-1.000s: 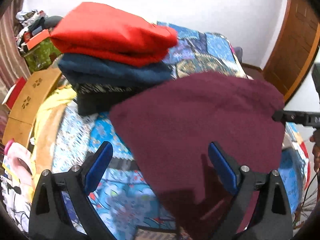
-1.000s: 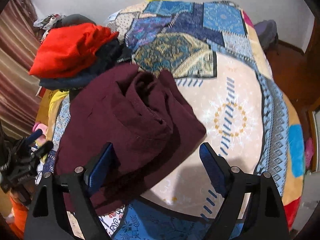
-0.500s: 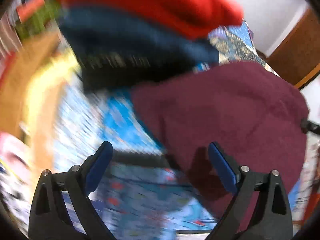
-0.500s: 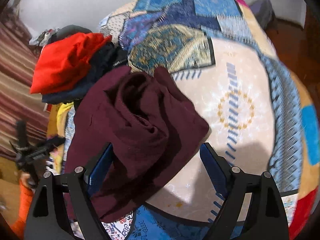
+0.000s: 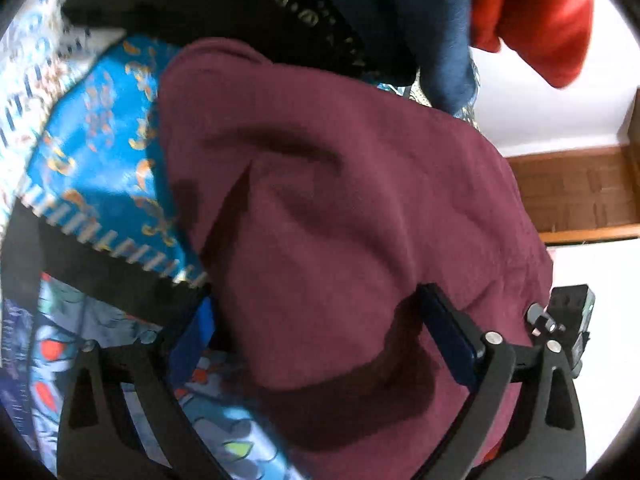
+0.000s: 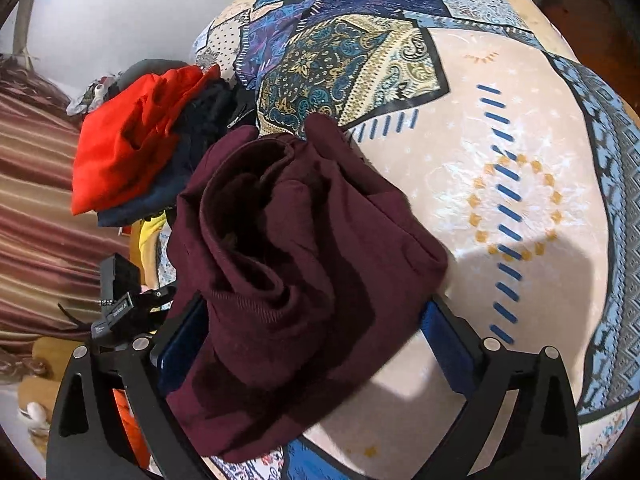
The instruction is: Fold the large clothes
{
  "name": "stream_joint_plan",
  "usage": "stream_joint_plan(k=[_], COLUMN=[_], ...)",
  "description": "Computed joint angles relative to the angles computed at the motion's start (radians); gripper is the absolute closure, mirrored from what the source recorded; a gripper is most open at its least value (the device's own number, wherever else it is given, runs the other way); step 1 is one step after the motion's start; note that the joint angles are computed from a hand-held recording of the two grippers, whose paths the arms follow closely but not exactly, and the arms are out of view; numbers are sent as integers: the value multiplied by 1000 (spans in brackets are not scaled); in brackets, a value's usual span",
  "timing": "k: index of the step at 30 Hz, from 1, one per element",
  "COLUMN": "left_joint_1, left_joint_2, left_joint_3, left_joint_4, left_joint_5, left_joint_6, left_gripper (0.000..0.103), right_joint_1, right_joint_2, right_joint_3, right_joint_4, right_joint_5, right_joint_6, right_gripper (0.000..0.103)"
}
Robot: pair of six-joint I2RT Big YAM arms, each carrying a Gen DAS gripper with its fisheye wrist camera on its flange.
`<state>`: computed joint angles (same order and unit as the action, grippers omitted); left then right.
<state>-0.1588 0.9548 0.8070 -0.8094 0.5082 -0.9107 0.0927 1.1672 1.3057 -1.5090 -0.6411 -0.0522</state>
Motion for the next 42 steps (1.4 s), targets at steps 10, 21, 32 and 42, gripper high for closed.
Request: stream_joint_plan(k=[10,21,32,42], left_joint_1=[-96,-409,-517,-265], left_joint_2=[-77,-176,-199,-164], left_joint_3=[-18,210,460,697], left_joint_4=[25,-213,-368,-410], left_joint_5=[-161,-554,-752,-627], left_joint_6=[-68,-11,75,323], left_gripper=[19,78,81,81], right_joint_1=[3,-4,12,190], right_joint_2=[-40,-105,-205,-166], right_joint_3=[-23,16,127,290], right_joint_4=[60,8,11,207], right_joint_5=[20,-40,-70,-11], right_joint_6=[57,59,74,268], right_gripper=[21,74,76,77])
